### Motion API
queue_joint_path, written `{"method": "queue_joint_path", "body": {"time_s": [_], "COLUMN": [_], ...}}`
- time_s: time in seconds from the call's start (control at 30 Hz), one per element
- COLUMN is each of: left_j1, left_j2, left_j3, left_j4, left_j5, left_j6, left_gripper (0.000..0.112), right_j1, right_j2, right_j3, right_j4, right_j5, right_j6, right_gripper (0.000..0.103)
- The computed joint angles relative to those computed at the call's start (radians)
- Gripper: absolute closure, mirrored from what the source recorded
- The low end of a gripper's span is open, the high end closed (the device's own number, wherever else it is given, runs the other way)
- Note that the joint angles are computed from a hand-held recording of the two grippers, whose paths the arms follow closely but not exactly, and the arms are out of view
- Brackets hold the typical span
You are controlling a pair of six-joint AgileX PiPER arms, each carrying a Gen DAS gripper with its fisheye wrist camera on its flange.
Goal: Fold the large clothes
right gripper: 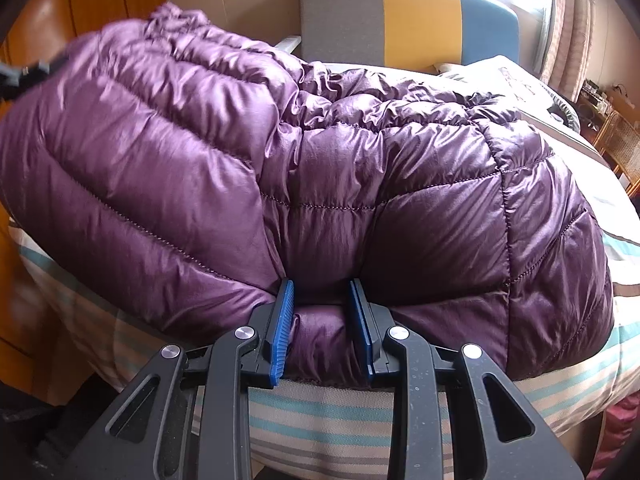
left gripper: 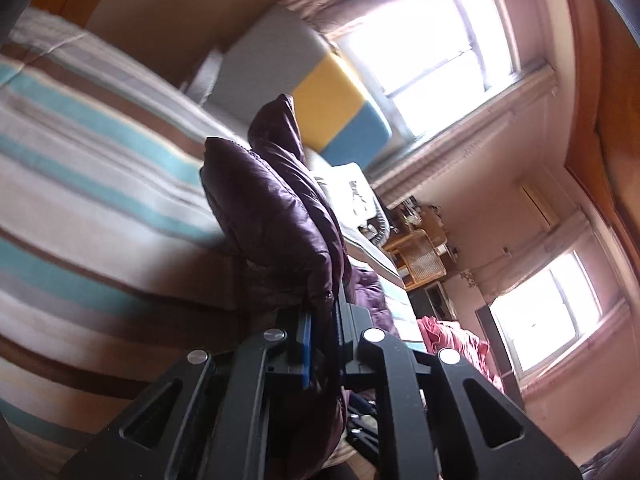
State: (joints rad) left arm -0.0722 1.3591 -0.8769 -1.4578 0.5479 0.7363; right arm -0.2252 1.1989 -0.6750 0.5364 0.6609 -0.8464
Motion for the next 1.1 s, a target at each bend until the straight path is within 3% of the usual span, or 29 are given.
{"method": "queue_joint_path", "body": {"time_s": [0.13,0.37,0.63,0.83,0.87,0.9,1.1], "left_j1": [-0.073,-0.210,-0.369,-0.501,-0.519,-0.538,-0.609], "left_j2": [0.019,0.118,0.311,0.566,0.612,0.663,0.986], "left_j3": [-0.102,-0.325,-0.623,-0.957,-1.023,-1.097,-1.558], "left_j4": [0.093,0.391,0.793,1.031,1.071,1.114,1.232], "left_j5": [-0.019,-0.058,-0.043,0.079,0.114,0.152,0.402], "left_j6": [-0.100,-0.419,-0.861,-1.113,-1.146,-1.186,-1.338], "left_gripper": [0.105,0.105,0.104,0.104,0.104,0.104,0.104], "right_j1": [-0.027,-0.235,-0.447,-0.641,-0.665,-0.693,-0.732], "right_j2": [-0.010,-0.080,-0.115,-0.045,-0.019,0.004,0.168], "right_j3": [-0.009,-0.073,-0.095,-0.174,-0.195,-0.216,-0.337], "right_j4": [0.031,0.121,0.084,0.108,0.111,0.125,0.088], "right_j5": [0.033,0.236,0.281,0.301,0.291,0.281,0.167], "right_j6": [-0.020,-0.145,-0.195,-0.251,-0.253,-0.260,-0.234], "right_gripper": [0.074,0.074,0.074,0.071,0.055,0.050,0.050]}}
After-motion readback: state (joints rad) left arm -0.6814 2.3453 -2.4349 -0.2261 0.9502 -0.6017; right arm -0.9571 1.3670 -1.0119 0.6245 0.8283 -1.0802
